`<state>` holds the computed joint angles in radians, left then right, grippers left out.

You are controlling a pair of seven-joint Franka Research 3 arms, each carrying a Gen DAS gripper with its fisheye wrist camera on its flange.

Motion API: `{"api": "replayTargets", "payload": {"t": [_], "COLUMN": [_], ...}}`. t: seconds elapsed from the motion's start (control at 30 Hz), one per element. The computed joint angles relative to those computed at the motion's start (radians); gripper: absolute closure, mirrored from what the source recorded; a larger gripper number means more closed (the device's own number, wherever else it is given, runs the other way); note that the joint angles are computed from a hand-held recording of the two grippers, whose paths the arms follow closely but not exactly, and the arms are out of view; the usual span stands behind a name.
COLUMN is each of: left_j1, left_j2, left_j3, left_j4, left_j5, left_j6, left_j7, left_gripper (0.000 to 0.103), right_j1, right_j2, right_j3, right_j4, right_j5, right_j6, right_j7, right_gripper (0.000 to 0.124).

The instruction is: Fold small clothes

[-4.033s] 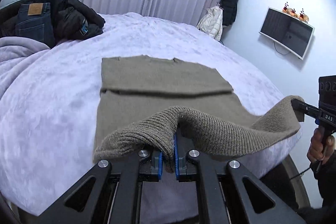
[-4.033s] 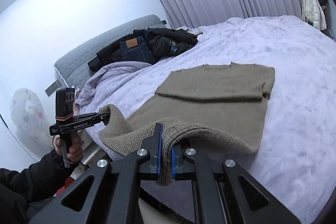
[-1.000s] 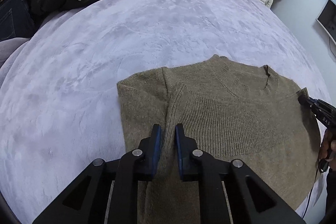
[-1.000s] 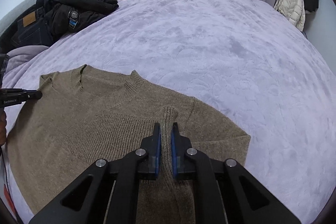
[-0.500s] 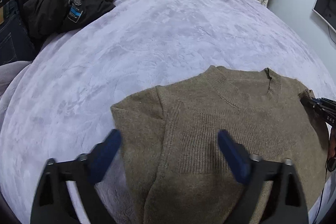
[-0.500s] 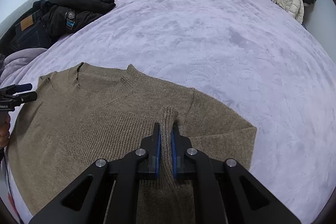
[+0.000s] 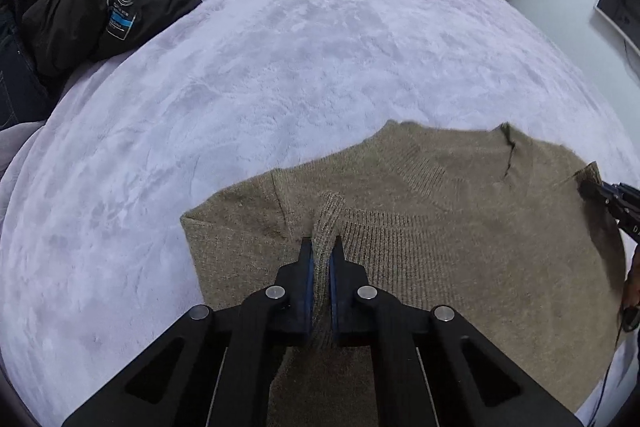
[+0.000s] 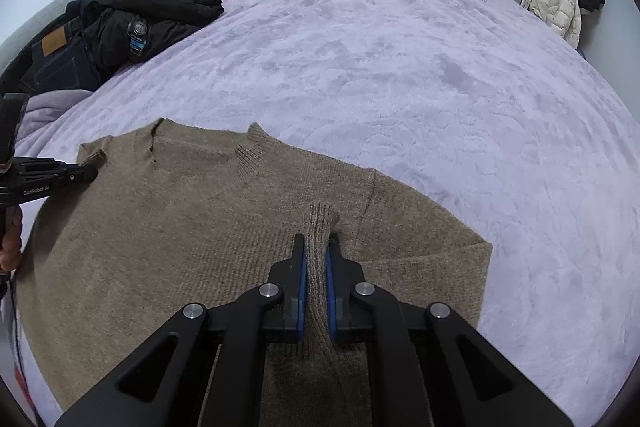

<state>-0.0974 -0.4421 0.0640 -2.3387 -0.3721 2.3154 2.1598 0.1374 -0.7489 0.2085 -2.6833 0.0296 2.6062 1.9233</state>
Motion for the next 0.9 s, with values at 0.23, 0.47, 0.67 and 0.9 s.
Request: {"api": "replayTargets", "payload": {"t": [0.23,0.47,0.67,0.9], "left_j1": [0.011,0.031,0.010,-0.062], "left_j2": [0.024,0.077,-0.103,-0.403], "left_j3": [-0.010,-0.011,0.074,0.019], "left_j4": [0.030,0.039,-0.034,-0.290], "left_j5": [0.017,-0.006,-0.062,-0.043], "left_j6": [0.027,-0.015,0.060,-0.013], "left_j7": [-0.025,-0.054,-0.028,0.025], "left_gripper": [0.096,0.042,0.009,0.009], "right_j1": [-0.044,-0.051,-0.104,0.138], "right_j2": [-0.033,0.109,-0.093,-0.164], "right_j3": [0.021,0.002,0.036,0.093], "right_j4": [0.042,0.069,0.021,-0.011], "right_j5": [-0.022,-0.027,-0.075,0.045], "right_j6": [0.038,-0.027,-0.042,-0.082], "right_j7": [0.005,0.051,0.192,0.171], "right_gripper": [0.116,0.108,0.096,0.070]}}
